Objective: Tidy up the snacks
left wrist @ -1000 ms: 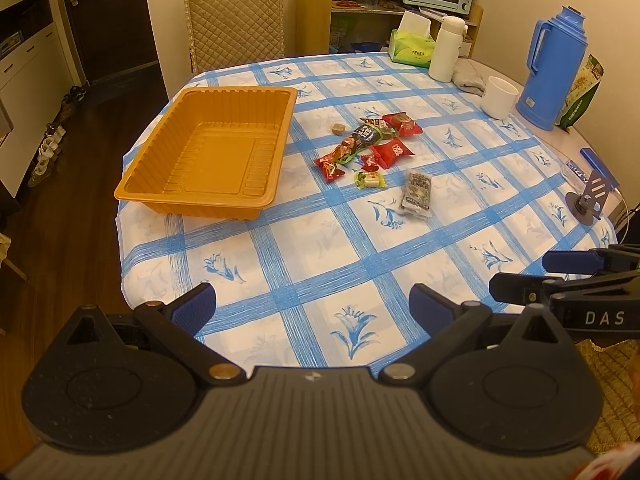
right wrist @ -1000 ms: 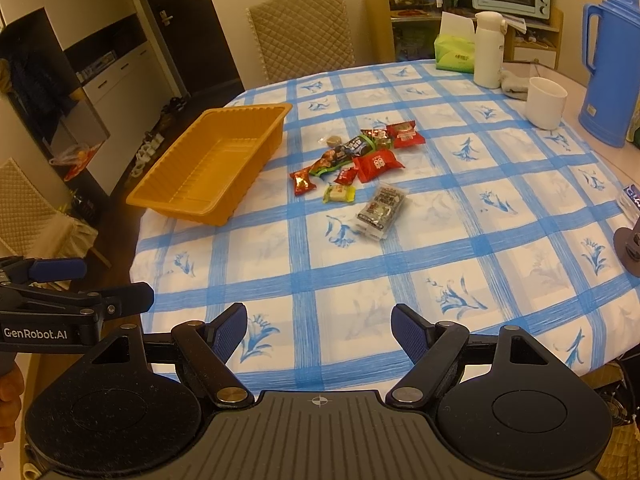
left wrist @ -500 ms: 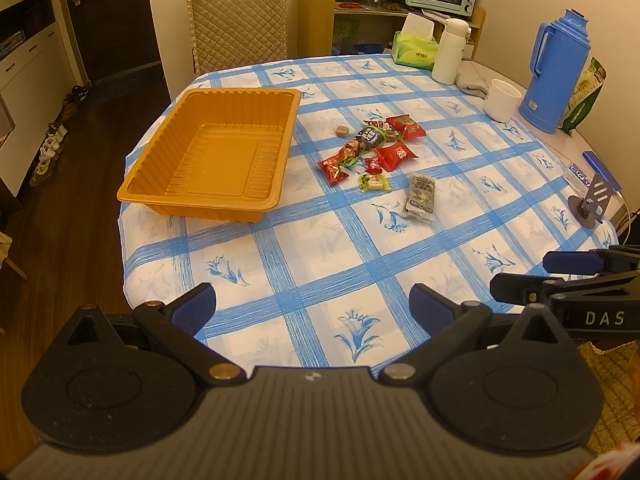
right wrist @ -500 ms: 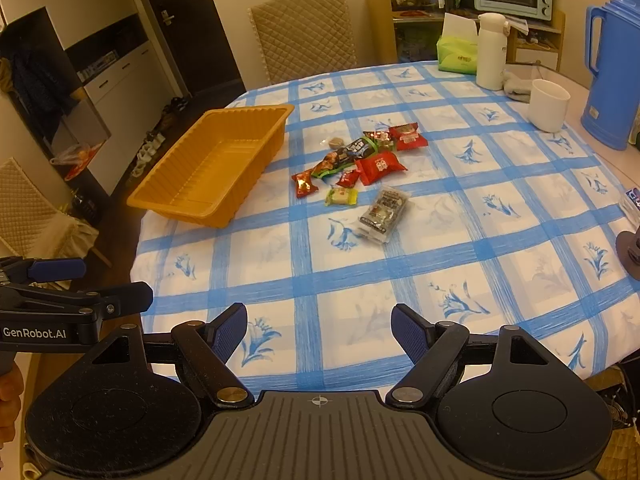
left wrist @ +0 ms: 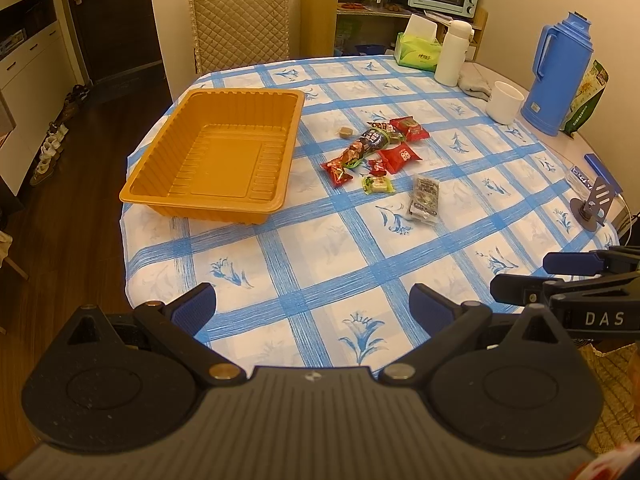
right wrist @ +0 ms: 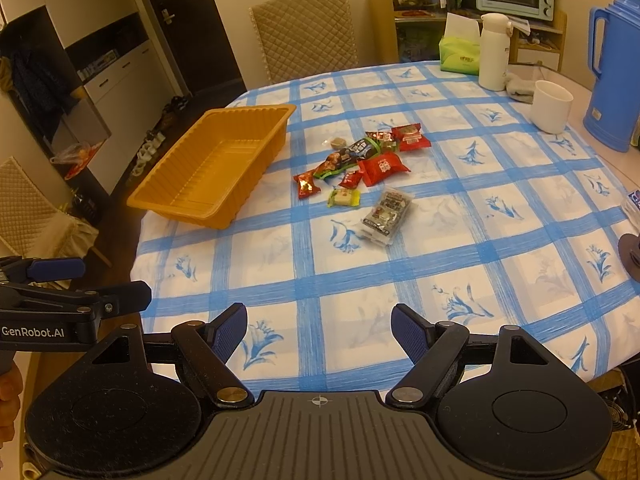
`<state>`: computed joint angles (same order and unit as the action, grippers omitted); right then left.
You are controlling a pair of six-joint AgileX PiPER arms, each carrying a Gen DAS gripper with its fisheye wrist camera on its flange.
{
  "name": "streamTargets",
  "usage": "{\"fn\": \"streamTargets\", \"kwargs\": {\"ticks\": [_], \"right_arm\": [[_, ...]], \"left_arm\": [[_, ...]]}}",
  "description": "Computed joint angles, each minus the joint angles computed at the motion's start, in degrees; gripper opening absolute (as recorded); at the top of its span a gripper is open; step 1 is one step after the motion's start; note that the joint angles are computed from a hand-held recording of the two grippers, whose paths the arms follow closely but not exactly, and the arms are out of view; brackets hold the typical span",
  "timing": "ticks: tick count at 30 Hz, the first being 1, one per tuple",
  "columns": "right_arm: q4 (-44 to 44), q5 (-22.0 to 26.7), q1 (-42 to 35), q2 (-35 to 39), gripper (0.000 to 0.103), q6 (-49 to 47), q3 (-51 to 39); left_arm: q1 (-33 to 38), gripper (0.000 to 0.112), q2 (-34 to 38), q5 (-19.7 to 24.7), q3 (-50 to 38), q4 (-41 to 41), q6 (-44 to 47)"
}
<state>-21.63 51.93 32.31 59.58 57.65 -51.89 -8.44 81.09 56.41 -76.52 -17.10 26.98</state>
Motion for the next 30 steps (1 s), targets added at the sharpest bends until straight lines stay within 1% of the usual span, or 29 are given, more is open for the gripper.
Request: {"fn": "streamTargets", "kwargs": {"ticks": [22,27,28,30], "right_arm": [[-0.8,-0.7,0.6,2.9,0.079,1.3,-1.8],[-1.6,1.0,2.3,2.5,0.079,3.1,-2.4],[-2.7,0.6,3.5,4.0,0.079,5.2,-3.0],[-2.8,0.0,3.1,4.0,0.079,5.4,-2.5]], "left_arm": [[0.0,0.103,-0.1,0.0,0.1,-0.1,0.0],[-0.1,0.103,-0.2,-0.2,0.3,-0.1,0.0],[-0.1,0.103,-0.2,-0.3,0.3,-0.2,0.1],[0.0,0.103,-0.4,-0.4,0.5,-0.6,0.5]]}}
